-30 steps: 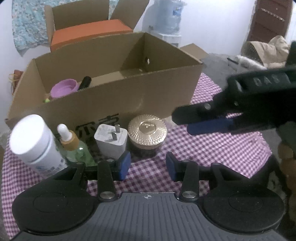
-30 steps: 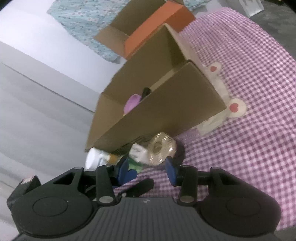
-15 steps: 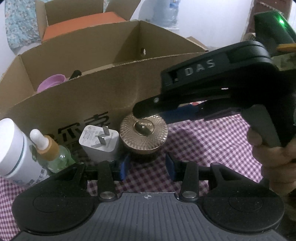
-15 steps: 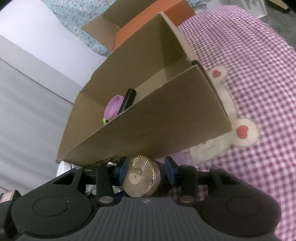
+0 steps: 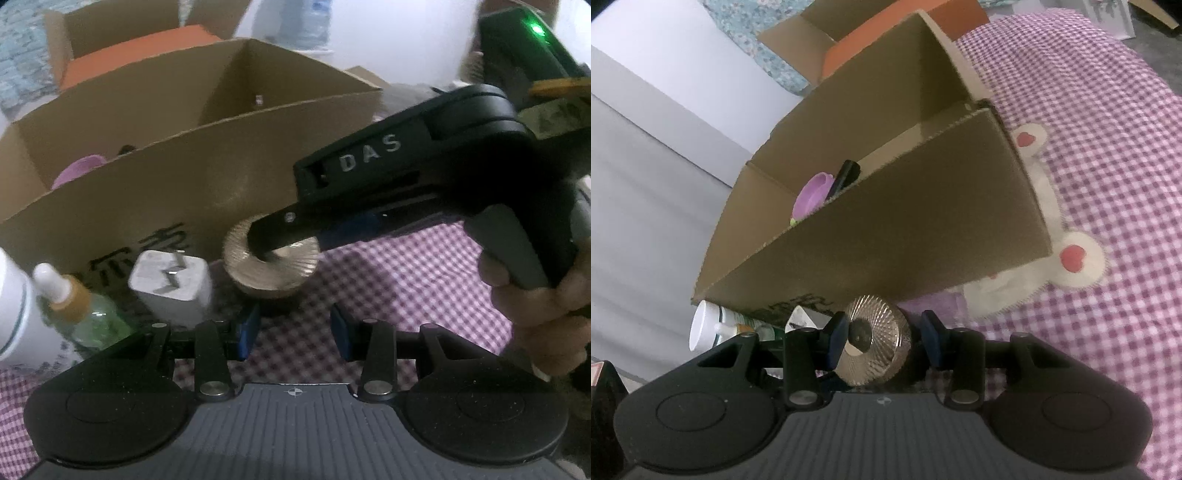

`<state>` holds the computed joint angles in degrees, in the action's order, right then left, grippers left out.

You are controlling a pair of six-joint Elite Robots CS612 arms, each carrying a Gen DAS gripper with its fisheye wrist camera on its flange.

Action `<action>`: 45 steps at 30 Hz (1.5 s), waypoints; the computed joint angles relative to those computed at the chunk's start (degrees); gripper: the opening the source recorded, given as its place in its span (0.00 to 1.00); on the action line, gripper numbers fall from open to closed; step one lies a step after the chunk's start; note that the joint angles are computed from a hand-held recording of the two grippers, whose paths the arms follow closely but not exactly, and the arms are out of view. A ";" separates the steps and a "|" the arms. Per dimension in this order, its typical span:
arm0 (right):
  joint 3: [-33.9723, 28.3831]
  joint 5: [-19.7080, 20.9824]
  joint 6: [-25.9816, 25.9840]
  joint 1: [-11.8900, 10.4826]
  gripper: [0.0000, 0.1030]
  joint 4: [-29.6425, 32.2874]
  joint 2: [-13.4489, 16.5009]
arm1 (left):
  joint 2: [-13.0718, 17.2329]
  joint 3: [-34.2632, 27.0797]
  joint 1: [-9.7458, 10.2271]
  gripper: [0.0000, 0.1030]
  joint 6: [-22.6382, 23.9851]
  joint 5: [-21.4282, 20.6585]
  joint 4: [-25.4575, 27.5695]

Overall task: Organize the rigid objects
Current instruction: 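Reach the right tool to the gold-lidded jar and close on its lid, then lift the gold-lidded jar with the right tool off the table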

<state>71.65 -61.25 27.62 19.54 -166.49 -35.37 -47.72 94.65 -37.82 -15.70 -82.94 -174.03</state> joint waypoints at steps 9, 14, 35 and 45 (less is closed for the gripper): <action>3.67 0.52 -0.59 -0.68 0.44 -1.01 -2.14 | -0.38 0.27 -0.39 0.39 1.18 -1.24 -0.17; 3.32 -0.66 -0.71 -0.98 0.44 -1.64 -2.15 | -1.17 1.16 -0.34 0.40 -0.37 0.39 0.10; -1.28 1.38 -4.78 -0.89 0.46 1.90 0.35 | 0.01 -1.44 0.59 0.41 0.51 -0.49 3.65; 5.36 2.44 -0.31 -2.40 0.46 -2.00 -2.97 | 0.29 -1.83 0.24 0.41 3.96 -2.75 3.30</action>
